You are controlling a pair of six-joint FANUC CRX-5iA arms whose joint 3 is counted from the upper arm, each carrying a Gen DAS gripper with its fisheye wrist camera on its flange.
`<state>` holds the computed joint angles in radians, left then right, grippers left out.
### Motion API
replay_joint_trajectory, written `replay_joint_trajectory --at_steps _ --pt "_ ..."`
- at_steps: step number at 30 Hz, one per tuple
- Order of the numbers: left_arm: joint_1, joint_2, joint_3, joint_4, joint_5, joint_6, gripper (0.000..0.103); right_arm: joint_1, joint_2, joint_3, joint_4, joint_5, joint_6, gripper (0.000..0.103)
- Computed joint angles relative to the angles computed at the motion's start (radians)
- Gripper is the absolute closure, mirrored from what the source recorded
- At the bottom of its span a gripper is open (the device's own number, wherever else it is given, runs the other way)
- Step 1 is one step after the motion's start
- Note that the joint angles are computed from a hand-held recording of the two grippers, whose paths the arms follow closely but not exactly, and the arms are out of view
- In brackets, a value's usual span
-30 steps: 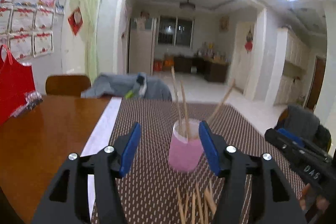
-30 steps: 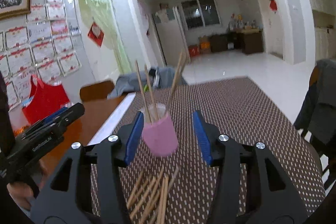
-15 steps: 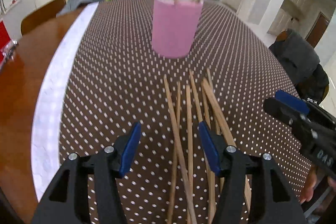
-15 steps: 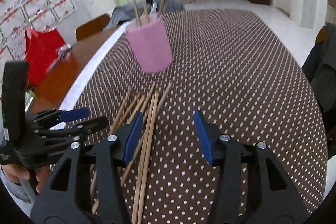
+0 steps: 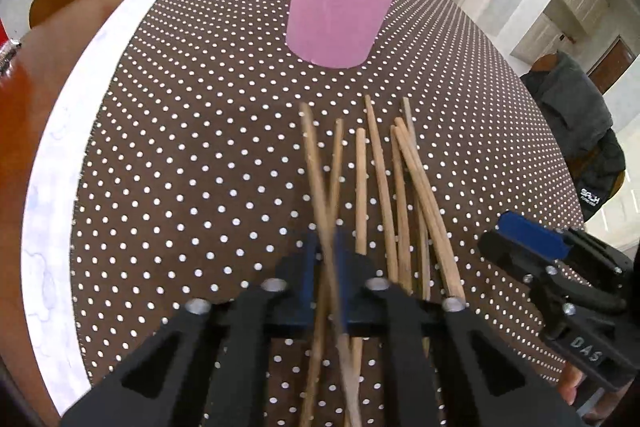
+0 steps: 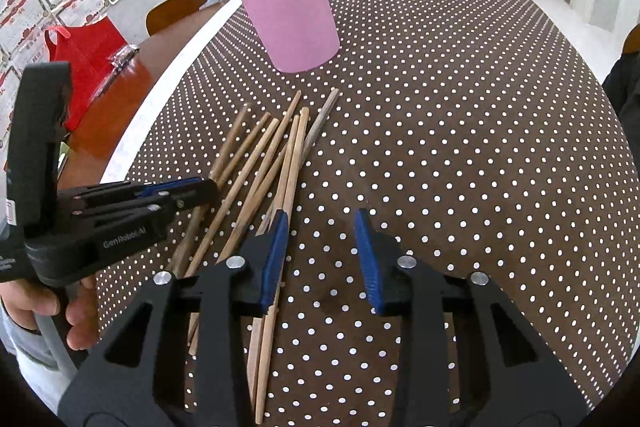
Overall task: Organize utensils
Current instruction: 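Lower both grippers to the pile and grasp one stick each, then lift the sticks with both grippers and carry them over the pink cup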
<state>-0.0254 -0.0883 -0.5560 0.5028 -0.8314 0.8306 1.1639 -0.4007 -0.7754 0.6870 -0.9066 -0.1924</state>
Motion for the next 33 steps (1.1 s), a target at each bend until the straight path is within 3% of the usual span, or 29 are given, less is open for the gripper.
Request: replay_joint_trajectory --at_steps 11,26,29,33 --pt "0.017 -0.015 -0.025 0.061 -0.009 -0.045 0.097 -0.067 -0.002 0.022 -0.113 0.106 0.113 0.078" --pt "0.045 -0.047 -0.031 0.073 -0.034 -0.058 0.097 -0.104 0.144 0.164 -0.188 0.038 0.244 0.080" --pt "0.042 -0.046 -0.028 0.074 -0.035 -0.053 0.097 -0.112 0.193 0.206 -0.194 0.004 0.271 0.087" --pt "0.043 -0.050 -0.026 0.075 -0.043 -0.054 0.097 -0.128 0.209 0.207 -0.181 0.038 0.252 0.094"
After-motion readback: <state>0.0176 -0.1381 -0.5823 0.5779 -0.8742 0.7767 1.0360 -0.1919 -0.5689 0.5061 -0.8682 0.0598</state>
